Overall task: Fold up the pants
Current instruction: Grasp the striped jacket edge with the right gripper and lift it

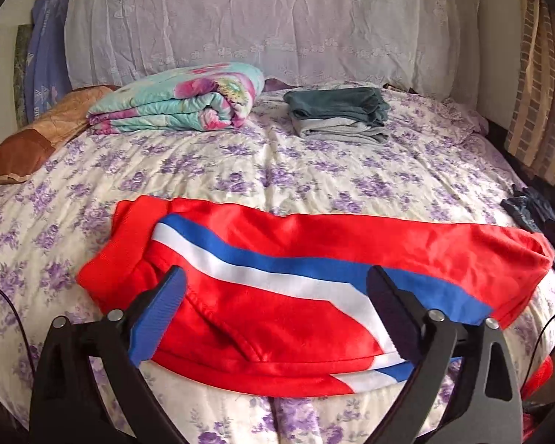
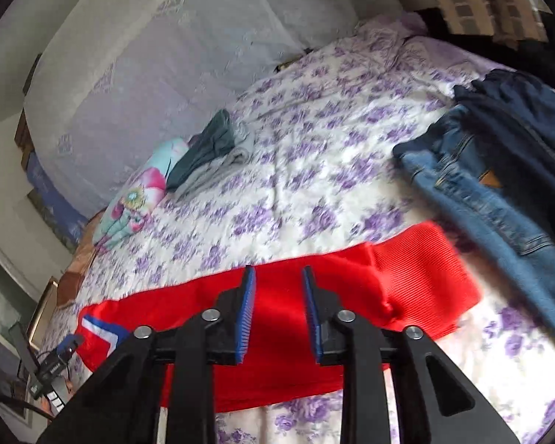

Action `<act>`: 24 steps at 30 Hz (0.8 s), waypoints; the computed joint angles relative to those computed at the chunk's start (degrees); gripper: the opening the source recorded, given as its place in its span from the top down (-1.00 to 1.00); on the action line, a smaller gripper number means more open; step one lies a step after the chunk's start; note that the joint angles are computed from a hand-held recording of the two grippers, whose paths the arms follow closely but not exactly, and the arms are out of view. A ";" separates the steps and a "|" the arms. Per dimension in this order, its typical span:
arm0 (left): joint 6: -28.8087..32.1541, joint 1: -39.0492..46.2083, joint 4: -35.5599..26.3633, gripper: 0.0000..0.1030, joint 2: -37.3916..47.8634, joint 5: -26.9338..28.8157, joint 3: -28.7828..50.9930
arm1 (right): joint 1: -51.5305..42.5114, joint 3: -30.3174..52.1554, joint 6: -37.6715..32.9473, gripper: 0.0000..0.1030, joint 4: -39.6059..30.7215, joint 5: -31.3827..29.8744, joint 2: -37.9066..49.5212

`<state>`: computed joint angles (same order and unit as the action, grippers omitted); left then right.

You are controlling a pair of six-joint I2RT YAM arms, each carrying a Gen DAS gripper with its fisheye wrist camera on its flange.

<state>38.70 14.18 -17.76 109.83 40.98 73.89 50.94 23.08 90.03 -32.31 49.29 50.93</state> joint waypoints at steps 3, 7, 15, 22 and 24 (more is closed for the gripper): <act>-1.32 -0.74 -4.19 -0.85 6.87 -9.18 7.04 | -8.73 -6.67 -5.43 0.39 15.02 -11.65 3.33; -0.23 1.61 -8.47 -0.83 7.68 -4.78 9.36 | -8.32 -4.39 -7.84 0.55 12.17 -10.63 -0.23; -2.72 -4.02 -18.35 -0.83 7.57 2.47 16.55 | -23.79 17.49 -44.30 0.19 29.19 -27.70 24.46; -0.34 -8.49 -3.66 -0.83 3.67 -10.89 0.67 | -30.57 42.52 -57.57 0.19 18.52 -38.05 50.92; 1.69 -7.37 -0.92 -0.84 1.79 -10.09 -3.46 | -30.72 44.64 -57.88 0.19 17.07 -39.88 54.16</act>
<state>40.39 6.81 -18.68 111.62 30.89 70.43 20.22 67.72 32.14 -15.24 9.41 105.09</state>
